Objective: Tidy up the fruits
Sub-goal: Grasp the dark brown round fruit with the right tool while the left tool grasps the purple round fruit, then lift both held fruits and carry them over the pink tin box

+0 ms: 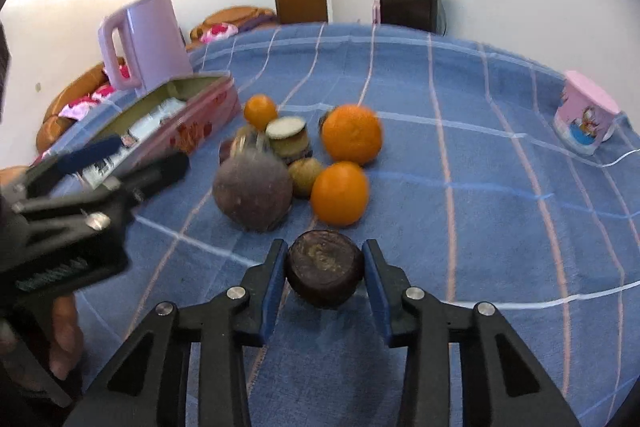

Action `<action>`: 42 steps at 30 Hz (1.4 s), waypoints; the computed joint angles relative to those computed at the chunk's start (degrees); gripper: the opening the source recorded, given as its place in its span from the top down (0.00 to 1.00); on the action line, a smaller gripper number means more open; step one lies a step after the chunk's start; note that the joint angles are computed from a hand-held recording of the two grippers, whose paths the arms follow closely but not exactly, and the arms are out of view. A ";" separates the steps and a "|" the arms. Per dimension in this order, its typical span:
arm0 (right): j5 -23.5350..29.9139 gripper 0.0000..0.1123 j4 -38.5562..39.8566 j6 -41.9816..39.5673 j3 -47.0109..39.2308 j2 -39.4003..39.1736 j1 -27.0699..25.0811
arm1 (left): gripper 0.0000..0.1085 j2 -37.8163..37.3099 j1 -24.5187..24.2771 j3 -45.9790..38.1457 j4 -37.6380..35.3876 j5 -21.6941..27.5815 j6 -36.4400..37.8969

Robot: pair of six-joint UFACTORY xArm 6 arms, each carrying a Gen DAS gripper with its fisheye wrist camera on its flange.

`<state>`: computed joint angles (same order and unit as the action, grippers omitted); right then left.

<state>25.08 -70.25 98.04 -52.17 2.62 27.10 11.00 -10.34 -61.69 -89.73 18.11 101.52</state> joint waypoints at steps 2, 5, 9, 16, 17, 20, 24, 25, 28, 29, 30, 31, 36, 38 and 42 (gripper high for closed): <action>2.90 0.65 -1.30 0.94 0.35 -1.44 0.43 | 0.18 -0.24 -0.30 0.26 0.61 0.69 -0.47; 5.03 0.65 -0.54 0.04 0.16 -2.03 0.04 | 0.18 -0.24 -1.31 0.47 1.50 0.62 -0.75; 7.57 0.65 -0.09 0.13 -0.05 -2.13 -0.32 | 0.28 0.59 -2.41 0.19 7.09 1.23 -5.45; 8.92 0.64 -0.81 1.66 0.57 -2.57 -1.07 | 0.32 2.21 -3.72 -1.08 14.15 2.04 -12.03; 8.67 0.64 -1.19 2.16 0.71 -2.69 -1.15 | 0.32 2.47 -3.91 -1.22 15.53 2.03 -13.25; 8.44 0.64 -1.80 2.68 0.95 -2.82 -1.11 | 0.37 3.10 -3.95 -1.50 20.45 3.50 -17.31; 6.73 0.64 -1.43 2.12 0.97 -2.55 -1.87 | 0.51 4.11 -3.38 -2.54 23.44 5.58 -21.11; 6.55 0.64 -1.70 2.39 1.04 -2.62 -1.93 | 0.51 4.03 -3.33 -2.46 23.14 5.52 -21.00; 6.30 0.64 -2.93 3.40 1.26 -2.88 -1.90 | 0.51 3.65 -3.26 -2.07 21.07 4.62 -19.80; 6.28 0.64 -3.24 3.64 1.32 -2.96 -1.86 | 0.51 3.41 -3.17 -1.88 19.86 4.50 -18.90; 6.12 0.64 -3.84 4.10 1.47 -3.11 -1.87 | 0.51 3.31 -3.10 -1.82 18.97 4.31 -18.18; 5.95 0.64 -4.35 4.49 1.54 -3.20 -1.88 | 0.51 3.14 -3.12 -1.68 17.79 3.92 -17.29; 5.44 0.64 -6.74 5.90 1.67 -3.50 -1.62 | 0.51 1.96 -3.03 -1.00 9.85 2.17 -10.68; 5.05 0.64 -8.01 6.85 1.88 -3.76 -1.65 | 0.51 1.35 -3.20 -0.68 5.66 1.34 -6.70; 4.59 0.64 -10.63 9.05 2.39 -4.38 -1.65 | 0.51 0.57 -3.58 -0.30 1.06 0.26 -1.83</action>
